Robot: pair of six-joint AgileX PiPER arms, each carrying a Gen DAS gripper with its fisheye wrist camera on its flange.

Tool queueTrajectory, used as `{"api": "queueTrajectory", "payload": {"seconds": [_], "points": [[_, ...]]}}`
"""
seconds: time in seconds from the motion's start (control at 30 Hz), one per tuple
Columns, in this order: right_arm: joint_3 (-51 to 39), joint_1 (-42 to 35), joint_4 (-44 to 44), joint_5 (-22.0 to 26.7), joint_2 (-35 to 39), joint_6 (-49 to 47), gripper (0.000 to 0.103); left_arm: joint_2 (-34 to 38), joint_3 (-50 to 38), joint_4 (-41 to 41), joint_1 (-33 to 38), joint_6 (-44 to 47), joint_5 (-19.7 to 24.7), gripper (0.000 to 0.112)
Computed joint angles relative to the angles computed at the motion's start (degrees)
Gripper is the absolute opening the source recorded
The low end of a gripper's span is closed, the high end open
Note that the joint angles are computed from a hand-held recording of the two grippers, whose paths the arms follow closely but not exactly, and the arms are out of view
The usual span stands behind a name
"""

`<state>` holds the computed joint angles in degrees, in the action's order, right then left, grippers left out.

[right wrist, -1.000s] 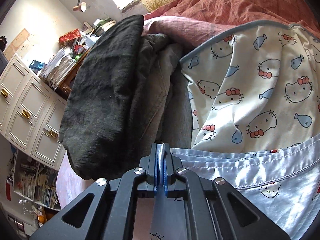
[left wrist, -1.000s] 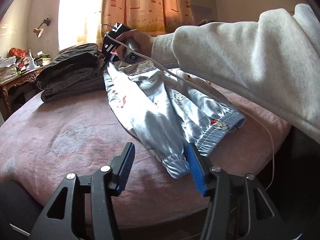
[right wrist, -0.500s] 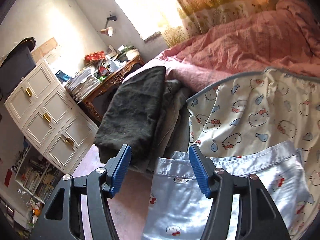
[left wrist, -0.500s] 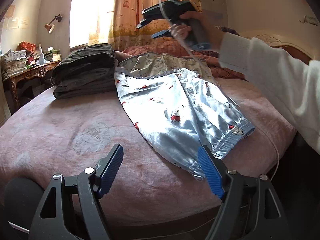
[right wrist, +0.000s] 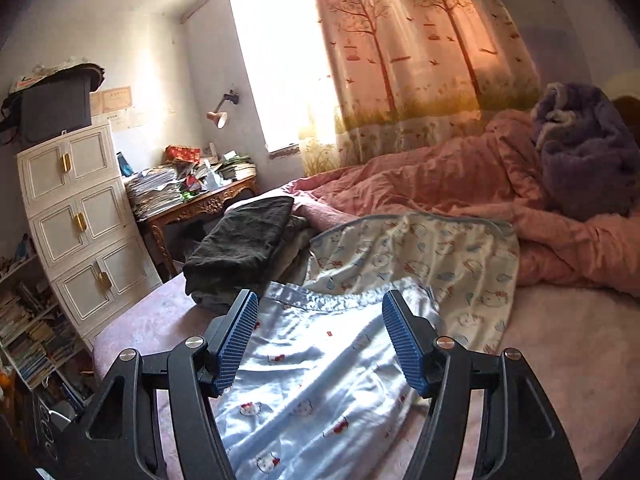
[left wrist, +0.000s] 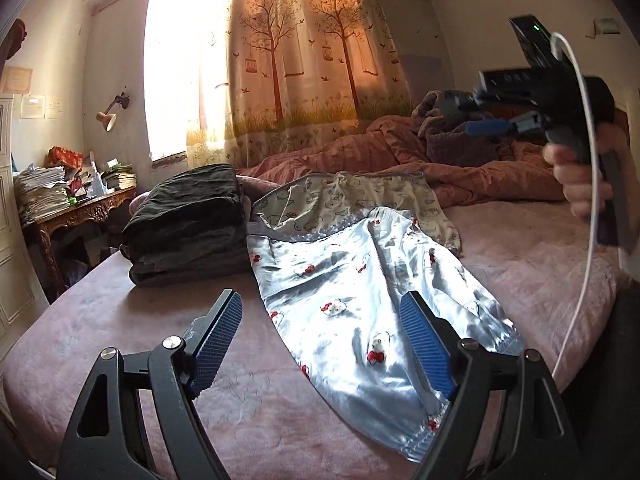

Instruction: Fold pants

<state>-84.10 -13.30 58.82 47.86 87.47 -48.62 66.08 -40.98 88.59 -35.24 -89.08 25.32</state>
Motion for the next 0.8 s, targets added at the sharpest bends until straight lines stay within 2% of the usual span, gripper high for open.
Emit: {"api": "queueTrajectory", "payload": {"seconds": [0.07,0.13,0.2,0.3,0.37,0.5,0.6,0.63,0.67,0.73,0.77,0.8], "points": [[4.21,-2.85,0.77,1.67,-0.49,-0.18,0.063,1.64,-2.42,-4.46,2.42,3.37,-1.64,0.08],[7.42,-3.64,-0.14,1.03,0.34,1.11,0.058,3.02,-3.32,-7.57,5.53,4.63,-4.41,0.08],[10.5,-3.83,-2.53,-0.13,1.35,4.24,0.058,4.46,-2.83,-5.47,6.92,1.65,-4.99,0.08],[13.79,-4.38,-0.33,1.63,3.29,1.49,0.058,7.53,-2.27,-3.02,8.07,-2.85,-4.4,0.08],[13.99,-3.03,-0.88,2.47,4.85,2.17,0.051,9.13,-2.5,-4.9,9.22,-2.41,-5.57,0.08],[10.76,0.21,-2.37,6.06,8.34,4.6,0.05,10.59,-2.79,-4.76,10.3,-4.02,-6.12,0.08],[9.3,3.12,-5.79,4.02,10.04,8.74,0.05,10.61,-2.39,-4.67,10.7,-4.68,-6.79,0.08],[9.42,3.95,-7.13,2.52,10.3,10.16,0.047,10.61,-2.28,-4.47,10.56,-4.75,-6.52,0.08],[9.65,4.91,-9.23,0.36,10.4,12.1,0.034,10.59,-2.05,-3.85,10.39,-5.21,-6.24,0.08],[10.37,5.46,-10.85,-3.12,10.74,12.87,0.017,10.59,-1.8,-3.49,10.31,-5.41,-6.21,0.08],[11.3,5.15,-9.72,-3.87,10.56,11.6,0.008,10.66,-1.79,-3.72,10.44,-5.26,-6.38,0.08],[11.52,4.27,-8.58,-3.08,10.52,10.59,0.005,10.76,-1.78,-3.48,10.45,-5.67,-6.34,0.08]]}}
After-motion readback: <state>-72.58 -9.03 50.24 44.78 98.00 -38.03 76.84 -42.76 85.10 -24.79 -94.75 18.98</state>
